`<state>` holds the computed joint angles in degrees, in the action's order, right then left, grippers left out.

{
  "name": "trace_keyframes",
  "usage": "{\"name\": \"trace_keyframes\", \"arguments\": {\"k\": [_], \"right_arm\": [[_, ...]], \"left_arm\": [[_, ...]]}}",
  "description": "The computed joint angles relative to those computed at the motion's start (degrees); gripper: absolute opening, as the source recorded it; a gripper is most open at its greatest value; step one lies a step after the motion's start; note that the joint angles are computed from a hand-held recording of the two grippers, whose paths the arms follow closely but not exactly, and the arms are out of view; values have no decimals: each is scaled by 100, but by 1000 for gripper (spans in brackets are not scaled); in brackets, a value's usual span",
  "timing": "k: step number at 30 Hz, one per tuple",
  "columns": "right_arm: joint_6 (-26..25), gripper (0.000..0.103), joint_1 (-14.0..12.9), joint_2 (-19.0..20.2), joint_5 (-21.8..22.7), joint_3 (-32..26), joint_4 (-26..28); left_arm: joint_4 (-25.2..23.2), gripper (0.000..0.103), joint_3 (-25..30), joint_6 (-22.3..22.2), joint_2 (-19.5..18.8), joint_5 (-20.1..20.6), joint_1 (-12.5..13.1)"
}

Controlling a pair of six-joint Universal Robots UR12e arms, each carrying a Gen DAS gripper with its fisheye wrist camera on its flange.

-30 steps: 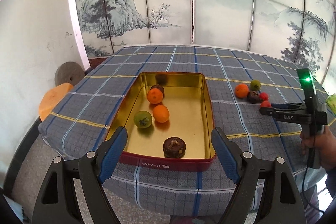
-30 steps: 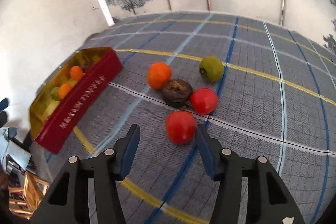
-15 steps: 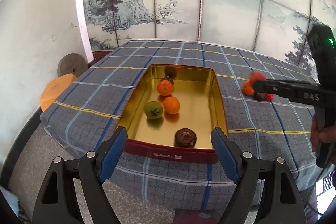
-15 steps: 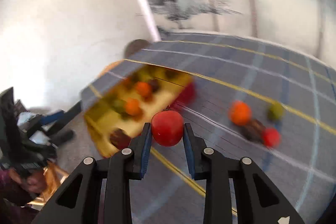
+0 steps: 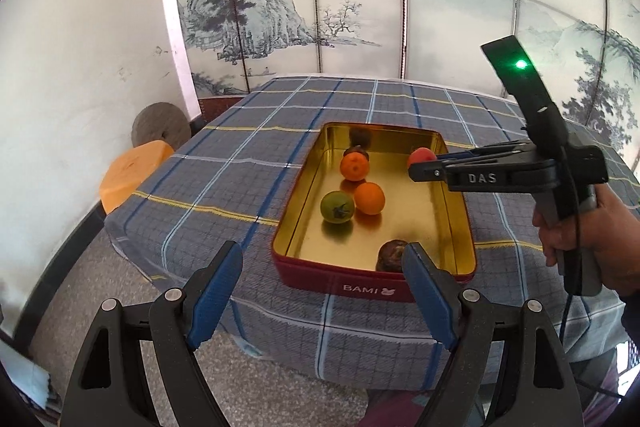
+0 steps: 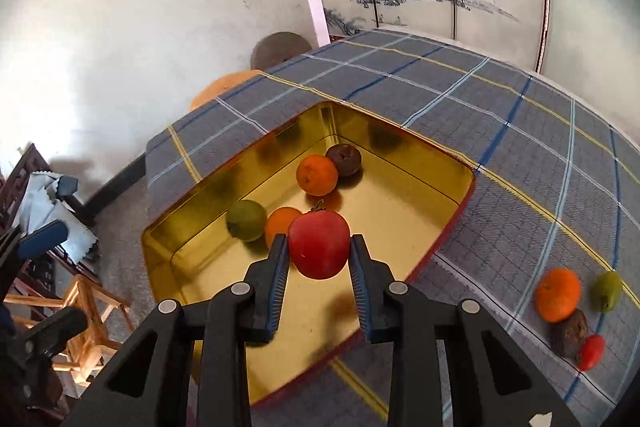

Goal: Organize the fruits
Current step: 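Lower the red tomato into the tray and open the right gripper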

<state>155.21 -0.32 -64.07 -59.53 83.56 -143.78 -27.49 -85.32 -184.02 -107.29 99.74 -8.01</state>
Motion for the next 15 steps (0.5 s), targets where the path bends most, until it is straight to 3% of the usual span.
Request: {"name": "trace_keyframes", "arguments": {"k": [9, 15], "right_arm": [[208, 30, 122, 192, -318, -225, -1], [540, 38, 38, 182, 25, -141, -311]], "left_arm": [[-146, 82, -5, 29, 3, -87, 23], [-201, 82, 13, 82, -4, -105, 4]]}}
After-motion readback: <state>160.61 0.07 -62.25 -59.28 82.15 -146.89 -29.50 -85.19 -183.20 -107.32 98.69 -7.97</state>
